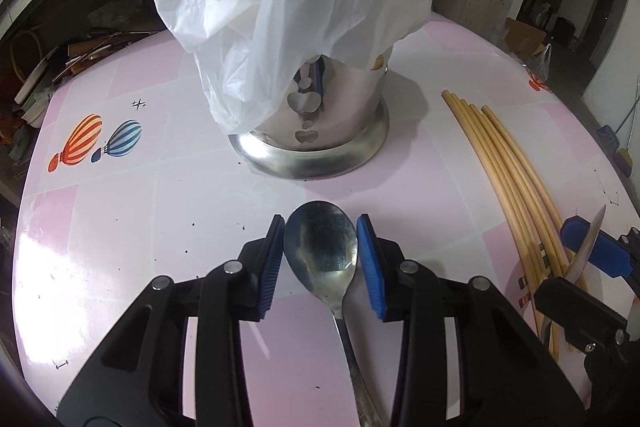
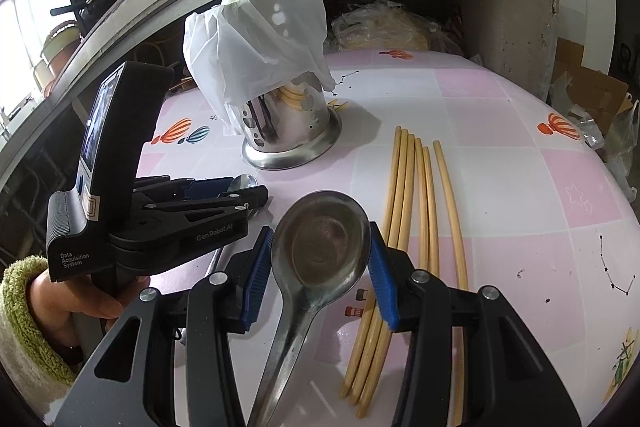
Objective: Organize utensils
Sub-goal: 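Close the left gripper on the small steel spoon while the right gripper holds the large spoon, then lift the small steel spoon with the left gripper and carry it over the holder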
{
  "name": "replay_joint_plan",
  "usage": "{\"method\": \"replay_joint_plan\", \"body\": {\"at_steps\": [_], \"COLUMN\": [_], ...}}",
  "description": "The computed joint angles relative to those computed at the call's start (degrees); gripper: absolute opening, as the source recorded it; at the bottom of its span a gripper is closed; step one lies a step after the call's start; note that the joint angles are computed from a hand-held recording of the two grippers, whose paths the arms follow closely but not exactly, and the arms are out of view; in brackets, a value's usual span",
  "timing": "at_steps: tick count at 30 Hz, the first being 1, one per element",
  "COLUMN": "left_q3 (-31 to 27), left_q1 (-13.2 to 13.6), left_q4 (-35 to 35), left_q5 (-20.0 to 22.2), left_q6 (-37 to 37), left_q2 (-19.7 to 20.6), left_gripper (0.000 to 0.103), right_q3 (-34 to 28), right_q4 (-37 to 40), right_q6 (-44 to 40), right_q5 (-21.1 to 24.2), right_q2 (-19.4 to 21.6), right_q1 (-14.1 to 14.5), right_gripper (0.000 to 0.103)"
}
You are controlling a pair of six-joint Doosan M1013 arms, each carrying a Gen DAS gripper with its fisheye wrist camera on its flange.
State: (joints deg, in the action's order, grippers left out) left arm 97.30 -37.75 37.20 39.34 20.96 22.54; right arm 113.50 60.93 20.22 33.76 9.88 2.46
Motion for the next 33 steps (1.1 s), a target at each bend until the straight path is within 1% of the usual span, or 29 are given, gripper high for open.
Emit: {"method": "replay_joint_plan", "body": {"at_steps": [8,13,22,25,33], "left_q3": [1.4,2.9,5.3,6.6,9.2], "left_q1": [0.0,-0.2,-1.7,-2.5,-3.9], "left_q4": [0.6,2.9,10.2,13.8,18.7], "left_q5": [-1.2,-2.4,-2.9,-3.2,-1.9], "left_q6": [-1.1,-3.1,-9.3,-12.8,-18.4], "left_q2": [-1.2,-3.2,-7.4,-9.1,-12.4], "left_gripper": [0.035,0.035,0.035,0.035,0.035], "right_q3": [0.0,0.0,0.3,0.4,0.8], "right_q4": [0.1,0.5,2.0,2.3,4.6], "right_q6": [0.0,-0.4,-1.8,-2.2,-4.2], "right_q5": [-0.1,0.0,0.2,0.1,0.7], "right_q2": [-0.1,-0.2,-0.8,-1.0,-1.7], "right_q1": [0.0,-0.1,-0.3,-0.4,-0.8], "right_gripper": [0.045,0.045,0.045,0.045,0.045]}}
